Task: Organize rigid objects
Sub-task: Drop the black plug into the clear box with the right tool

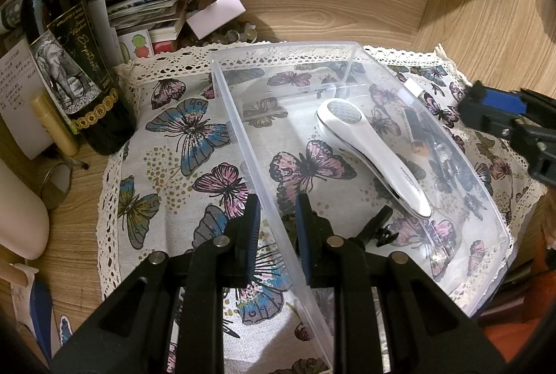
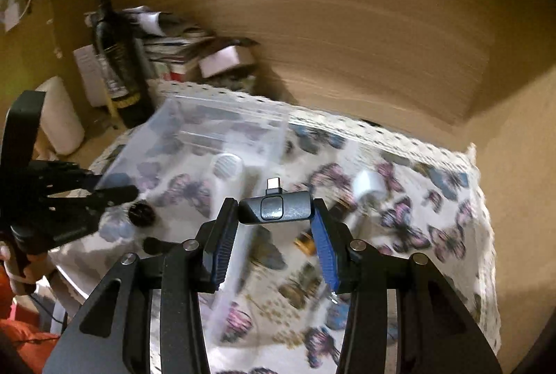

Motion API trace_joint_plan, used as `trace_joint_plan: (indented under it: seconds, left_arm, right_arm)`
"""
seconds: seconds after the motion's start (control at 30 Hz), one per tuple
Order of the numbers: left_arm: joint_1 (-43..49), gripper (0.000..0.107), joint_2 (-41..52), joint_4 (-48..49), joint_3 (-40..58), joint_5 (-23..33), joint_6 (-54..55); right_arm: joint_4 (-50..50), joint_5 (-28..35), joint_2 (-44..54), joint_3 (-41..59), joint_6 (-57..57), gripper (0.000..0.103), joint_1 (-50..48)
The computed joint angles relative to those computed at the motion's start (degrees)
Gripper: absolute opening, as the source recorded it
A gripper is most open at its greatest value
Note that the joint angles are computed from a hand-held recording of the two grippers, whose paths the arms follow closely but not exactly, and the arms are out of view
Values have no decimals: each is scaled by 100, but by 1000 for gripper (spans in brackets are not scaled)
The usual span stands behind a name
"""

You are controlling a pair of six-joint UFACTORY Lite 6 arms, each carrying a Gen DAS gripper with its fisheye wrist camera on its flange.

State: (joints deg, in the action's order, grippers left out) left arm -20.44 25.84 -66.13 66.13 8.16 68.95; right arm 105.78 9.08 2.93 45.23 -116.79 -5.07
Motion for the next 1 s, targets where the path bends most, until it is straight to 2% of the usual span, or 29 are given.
trace_joint_plan:
  seconds: [0.13,0.4,0.57,0.67,0.73,0.8,1.0]
  left_arm:
    - [-2,21,5,-9,5,-1,14]
    - [-5,21,-1,-74,-5,-10,83]
    - [-7,21,-5,-168,-14,-10,164]
    - [-18,21,11,-172,10,-11,153]
    - [-10,21,-8,-247,-23,-13,240]
    - [-13,21,-2,-251,-16,-16,242]
    - [-14,21,-8,-326,-27,-17,314]
  right_arm:
    - [196,-151,435,357,-207,39,401]
    - [-2168,-116,1193,1020,2068,39,805]
    - [-2830,-175,1409,1193,2644,40,995]
    - [-2752,-185,1426,1199,2510,40,1050]
    - [-2612,-199,1386,1174,2362,46,1074]
    - [-2047,-220,1312,1114,1805,51,1082]
    - [-1298,-212,952,880,1099,51,940]
